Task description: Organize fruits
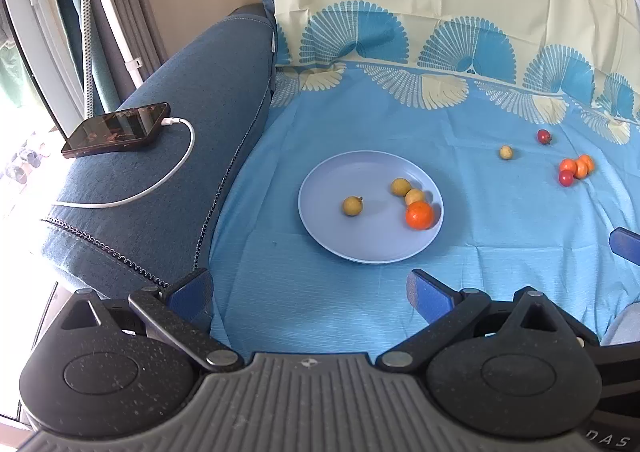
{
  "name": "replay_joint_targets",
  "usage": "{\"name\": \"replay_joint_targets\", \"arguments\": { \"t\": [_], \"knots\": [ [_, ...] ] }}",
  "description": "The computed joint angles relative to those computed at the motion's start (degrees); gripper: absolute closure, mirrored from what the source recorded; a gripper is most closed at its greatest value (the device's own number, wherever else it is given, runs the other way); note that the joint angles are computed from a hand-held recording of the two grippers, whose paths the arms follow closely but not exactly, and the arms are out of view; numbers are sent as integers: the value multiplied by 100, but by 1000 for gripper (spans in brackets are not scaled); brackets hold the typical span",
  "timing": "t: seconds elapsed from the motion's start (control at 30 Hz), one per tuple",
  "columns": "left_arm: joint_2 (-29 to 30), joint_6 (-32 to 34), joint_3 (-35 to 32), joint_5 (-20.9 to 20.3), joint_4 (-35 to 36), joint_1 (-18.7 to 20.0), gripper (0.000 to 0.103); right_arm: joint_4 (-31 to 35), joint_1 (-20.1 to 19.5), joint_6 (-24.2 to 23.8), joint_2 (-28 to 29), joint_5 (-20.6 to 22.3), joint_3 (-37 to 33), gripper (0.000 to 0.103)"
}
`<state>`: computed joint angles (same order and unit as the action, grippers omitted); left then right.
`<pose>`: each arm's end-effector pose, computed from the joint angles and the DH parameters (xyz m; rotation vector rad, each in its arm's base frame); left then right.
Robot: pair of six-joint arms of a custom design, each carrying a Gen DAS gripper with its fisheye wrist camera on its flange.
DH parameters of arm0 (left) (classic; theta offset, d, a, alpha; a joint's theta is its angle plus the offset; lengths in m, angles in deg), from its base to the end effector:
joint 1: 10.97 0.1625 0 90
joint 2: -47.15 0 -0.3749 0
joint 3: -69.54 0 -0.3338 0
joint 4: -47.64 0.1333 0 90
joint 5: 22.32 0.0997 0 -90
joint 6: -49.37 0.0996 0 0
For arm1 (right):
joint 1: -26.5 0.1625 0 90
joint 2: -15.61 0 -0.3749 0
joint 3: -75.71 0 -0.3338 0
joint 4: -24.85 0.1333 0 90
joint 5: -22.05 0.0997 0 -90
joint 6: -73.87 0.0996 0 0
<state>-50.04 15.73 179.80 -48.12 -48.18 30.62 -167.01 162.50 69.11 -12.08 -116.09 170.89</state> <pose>-0.1300 -0.4135 0.4034 0.3534 2.0761 -0.7659 0.4580 -0.3601 0.0298 0.7143 -2.2634 1.0504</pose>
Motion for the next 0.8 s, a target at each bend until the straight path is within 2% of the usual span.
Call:
{"name": "replay_joint_targets", "arguments": {
  "t": [0.33,0.8],
  "knots": [
    [245,154,-152,-32,-211,49,0,-208,-63,10,-89,-91,132,1],
    [833,859,-314,-137,-1122,88,0,-511,-287,249,-281,-492,332,1]
  ]
}}
